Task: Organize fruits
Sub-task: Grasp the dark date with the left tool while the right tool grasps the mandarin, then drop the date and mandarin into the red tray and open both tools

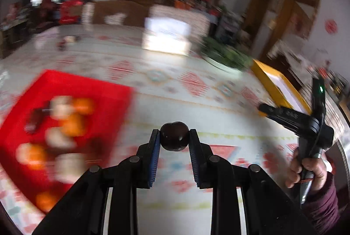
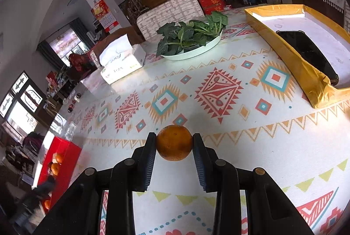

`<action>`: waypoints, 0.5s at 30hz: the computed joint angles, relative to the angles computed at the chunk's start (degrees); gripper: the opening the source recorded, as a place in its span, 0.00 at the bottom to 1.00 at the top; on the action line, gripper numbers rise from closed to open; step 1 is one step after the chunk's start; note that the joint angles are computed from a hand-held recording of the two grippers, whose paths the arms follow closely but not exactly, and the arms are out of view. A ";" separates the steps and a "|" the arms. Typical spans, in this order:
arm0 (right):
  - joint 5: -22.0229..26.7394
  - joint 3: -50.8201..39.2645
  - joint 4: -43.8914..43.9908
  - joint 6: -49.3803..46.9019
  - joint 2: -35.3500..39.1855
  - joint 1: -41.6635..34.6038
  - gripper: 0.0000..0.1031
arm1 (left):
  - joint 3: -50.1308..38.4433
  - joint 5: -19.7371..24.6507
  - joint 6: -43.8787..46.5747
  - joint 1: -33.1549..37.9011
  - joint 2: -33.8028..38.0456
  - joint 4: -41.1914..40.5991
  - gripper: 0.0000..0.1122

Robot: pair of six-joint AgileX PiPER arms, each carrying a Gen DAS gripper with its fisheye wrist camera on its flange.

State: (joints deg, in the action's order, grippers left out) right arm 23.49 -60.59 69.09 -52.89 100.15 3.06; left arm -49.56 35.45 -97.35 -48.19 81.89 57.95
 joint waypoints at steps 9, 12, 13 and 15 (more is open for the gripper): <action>2.49 -1.93 -5.71 8.33 -2.28 12.18 0.35 | 17.20 8.96 -1.26 9.66 -19.90 -2.38 0.23; 3.12 -5.13 -10.28 13.38 -1.18 19.28 0.35 | 20.26 4.63 3.08 17.67 -23.26 -5.17 0.23; 3.68 -7.02 -12.51 15.85 -0.20 22.13 0.35 | 20.84 3.53 4.29 19.62 -23.70 -5.60 0.23; 4.40 -10.36 -16.28 19.79 1.88 26.36 0.35 | 21.90 0.67 8.10 24.59 -24.10 -6.87 0.23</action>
State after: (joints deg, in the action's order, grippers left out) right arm 27.89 -70.95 52.81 -33.10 102.03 29.42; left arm -27.65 36.12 -89.25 -23.60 57.79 51.08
